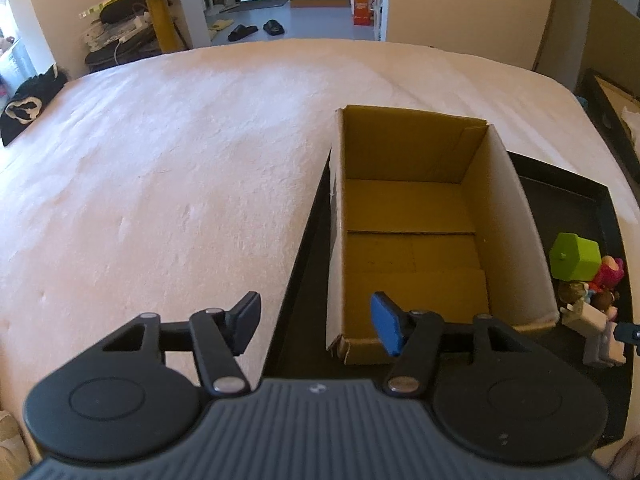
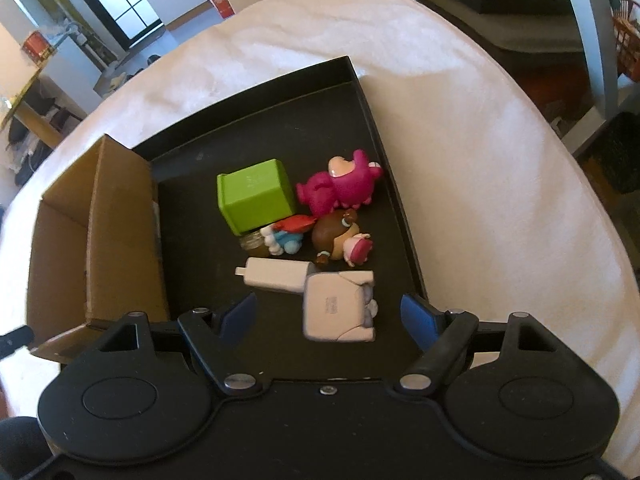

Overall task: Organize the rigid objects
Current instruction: 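Close the right tool on the white-grey block while the left grips the box wall, then lift the white-grey block with the right tool and carry it over the box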

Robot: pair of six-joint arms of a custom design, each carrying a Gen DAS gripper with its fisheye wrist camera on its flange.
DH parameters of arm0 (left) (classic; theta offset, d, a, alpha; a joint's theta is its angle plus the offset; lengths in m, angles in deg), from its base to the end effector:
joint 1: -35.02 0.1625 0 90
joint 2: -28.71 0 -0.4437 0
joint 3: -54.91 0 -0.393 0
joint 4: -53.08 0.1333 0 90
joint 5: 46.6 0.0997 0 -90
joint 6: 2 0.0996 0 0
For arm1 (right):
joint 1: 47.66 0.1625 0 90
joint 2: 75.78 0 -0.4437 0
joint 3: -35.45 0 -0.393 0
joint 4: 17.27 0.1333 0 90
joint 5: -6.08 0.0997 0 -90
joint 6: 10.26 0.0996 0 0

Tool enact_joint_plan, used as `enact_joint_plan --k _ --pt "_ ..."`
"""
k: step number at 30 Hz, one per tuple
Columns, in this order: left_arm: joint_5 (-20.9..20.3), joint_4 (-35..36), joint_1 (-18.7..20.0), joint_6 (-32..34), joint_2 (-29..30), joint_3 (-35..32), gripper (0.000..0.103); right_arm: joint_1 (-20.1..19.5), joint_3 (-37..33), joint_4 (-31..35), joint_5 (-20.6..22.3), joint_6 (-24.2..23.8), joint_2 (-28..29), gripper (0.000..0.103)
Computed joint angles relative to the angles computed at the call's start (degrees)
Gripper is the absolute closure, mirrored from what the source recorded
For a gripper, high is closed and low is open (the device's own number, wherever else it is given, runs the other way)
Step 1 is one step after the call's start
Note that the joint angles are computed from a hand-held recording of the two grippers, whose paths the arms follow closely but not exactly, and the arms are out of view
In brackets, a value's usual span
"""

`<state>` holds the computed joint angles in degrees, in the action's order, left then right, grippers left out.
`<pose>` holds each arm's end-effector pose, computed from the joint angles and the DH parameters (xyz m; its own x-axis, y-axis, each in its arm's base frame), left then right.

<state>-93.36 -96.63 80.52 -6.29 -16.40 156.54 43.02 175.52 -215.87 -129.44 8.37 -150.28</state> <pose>-0.3003 -0.5931 0.0822 -0.5971 0.4288 -0.6779 0.6570 0.7463 -0.1067 0.0670 -0.4008 0.2493 -0.6721 0.6870 0.2762 0.2174 0.5398 -0.8132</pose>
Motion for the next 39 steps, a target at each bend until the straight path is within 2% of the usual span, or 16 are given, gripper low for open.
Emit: enact_joint_plan --k 5,10,14,16,21,28,33,39 --pt "0.0 1.6 0.6 -0.5 1.2 -1.5 0.054 -1.1 -1.4 -0.1 1.0 -1.2 1.3 0.03" --pt "-0.1 3.4 0.9 0.1 2.3 -2.5 0.059 -1.7 -3.0 1.2 -0.8 -2.0 2.9 0.031" --pt "0.0 3.0 0.9 0.7 2.2 -1.8 0.082 -2.2 -3.7 1.0 -0.4 -2.4 3.9 0.04" --pt "-1.2 3.1 1.2 0.7 1.8 -1.5 0.095 -1.7 -4.1 2.1 -3.3 -2.3 4.7 0.059" --pt "-1.1 3.0 1.3 2.4 0.3 -0.7 0.096 -1.6 -2.9 0.2 -1.2 -3.3 4.4 0.06" --pt "-2.1 0.8 1.4 6.4 -2.0 1.5 0.096 0.7 -2.3 -2.6 -3.1 -4.9 4.9 0.06" --pt "-2.8 -0.2 2.0 5.9 -2.5 2.1 0.095 2.2 -1.8 -3.5 -4.5 -4.2 4.5 0.06" --pt "-3.9 2.7 2.8 3.4 -1.9 0.3 0.096 5.5 -2.8 -10.6 -8.6 -8.3 7.1 0.06"
